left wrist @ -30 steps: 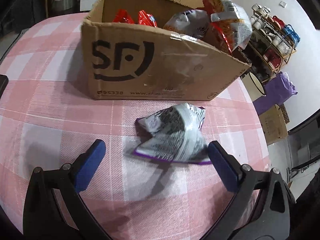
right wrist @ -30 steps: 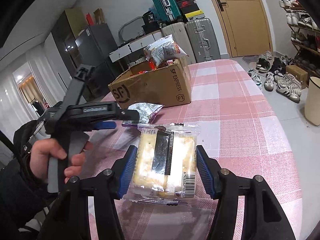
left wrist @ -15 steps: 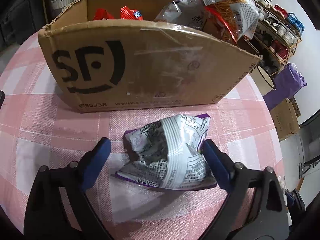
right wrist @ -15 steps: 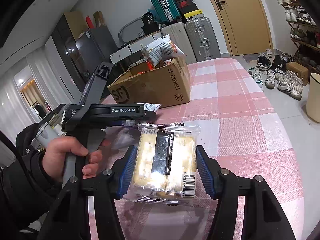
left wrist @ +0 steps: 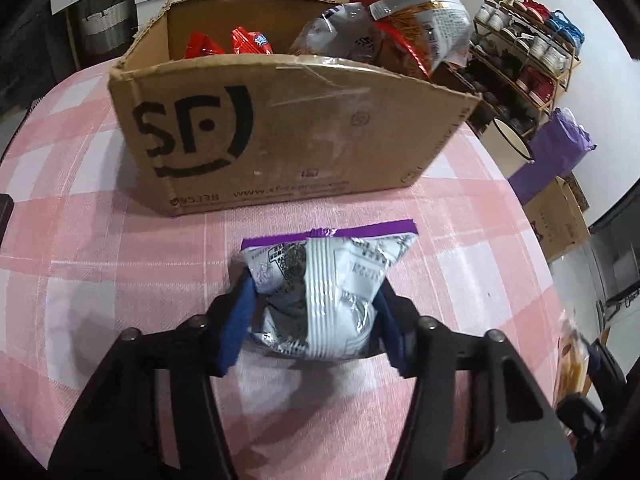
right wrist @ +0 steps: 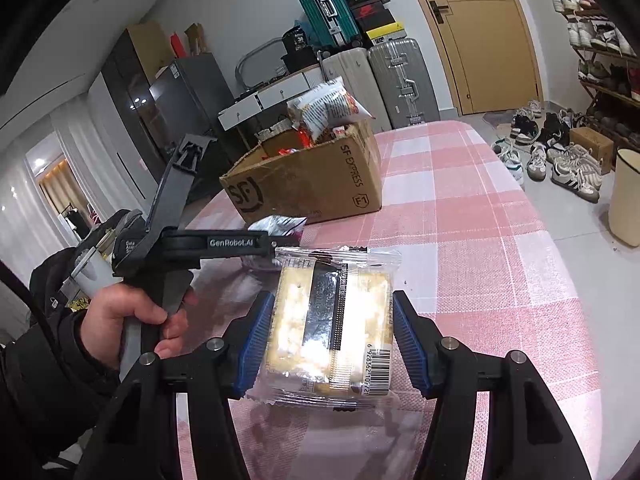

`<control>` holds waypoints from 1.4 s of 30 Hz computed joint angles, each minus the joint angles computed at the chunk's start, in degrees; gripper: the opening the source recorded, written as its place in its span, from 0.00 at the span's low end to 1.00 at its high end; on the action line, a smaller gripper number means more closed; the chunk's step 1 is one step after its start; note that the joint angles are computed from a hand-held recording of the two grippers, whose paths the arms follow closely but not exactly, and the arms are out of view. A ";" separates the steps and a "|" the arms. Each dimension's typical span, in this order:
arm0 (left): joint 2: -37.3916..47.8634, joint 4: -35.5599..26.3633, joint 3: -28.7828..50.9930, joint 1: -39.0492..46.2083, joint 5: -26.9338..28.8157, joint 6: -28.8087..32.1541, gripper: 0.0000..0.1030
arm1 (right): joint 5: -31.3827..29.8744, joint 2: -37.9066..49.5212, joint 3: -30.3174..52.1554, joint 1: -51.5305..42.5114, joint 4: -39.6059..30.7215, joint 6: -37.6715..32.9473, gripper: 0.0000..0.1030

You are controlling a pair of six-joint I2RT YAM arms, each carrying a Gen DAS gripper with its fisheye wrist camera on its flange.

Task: Organize snacks
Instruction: 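Carry the chip bag with the left gripper while the right gripper carries the crackers to the box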

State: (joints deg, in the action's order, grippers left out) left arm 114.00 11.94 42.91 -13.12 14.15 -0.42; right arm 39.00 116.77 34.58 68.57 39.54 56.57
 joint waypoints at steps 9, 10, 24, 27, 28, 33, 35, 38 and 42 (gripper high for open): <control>-11.91 -0.07 -10.75 4.02 2.49 4.68 0.49 | 3.77 -3.95 2.84 4.41 -8.23 2.23 0.57; -13.45 -0.43 -11.78 4.89 2.71 5.00 0.49 | 4.04 -4.24 3.03 4.76 -8.89 2.51 0.57; -46.45 -24.79 -17.82 23.49 12.87 19.39 0.49 | 6.32 -11.19 9.60 7.31 -17.41 -3.47 0.57; -52.34 -30.97 -15.64 26.47 15.13 21.67 0.49 | 4.81 -13.80 10.37 6.23 -16.74 -6.95 0.57; -53.38 -32.70 -14.30 27.69 16.18 22.56 0.49 | 4.32 -14.82 10.64 5.83 -16.62 -8.10 0.57; -58.75 -42.75 -6.19 33.17 21.37 25.97 0.49 | 1.56 -20.26 13.35 3.22 -18.10 -14.24 0.57; -59.26 -45.63 -2.77 34.80 22.97 26.70 0.49 | 0.48 -22.40 15.39 2.12 -19.74 -17.49 0.57; -59.49 -49.67 2.66 37.95 26.38 26.98 0.50 | 0.15 -26.02 18.39 0.66 -22.72 -22.26 0.57; -58.33 -54.09 10.22 38.55 28.02 27.85 0.50 | -1.28 -28.17 24.38 -2.34 -27.83 -27.39 0.57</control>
State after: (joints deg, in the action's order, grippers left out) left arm 55.66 -42.15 53.13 25.43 42.18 27.43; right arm 37.72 88.60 58.96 66.23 11.71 29.18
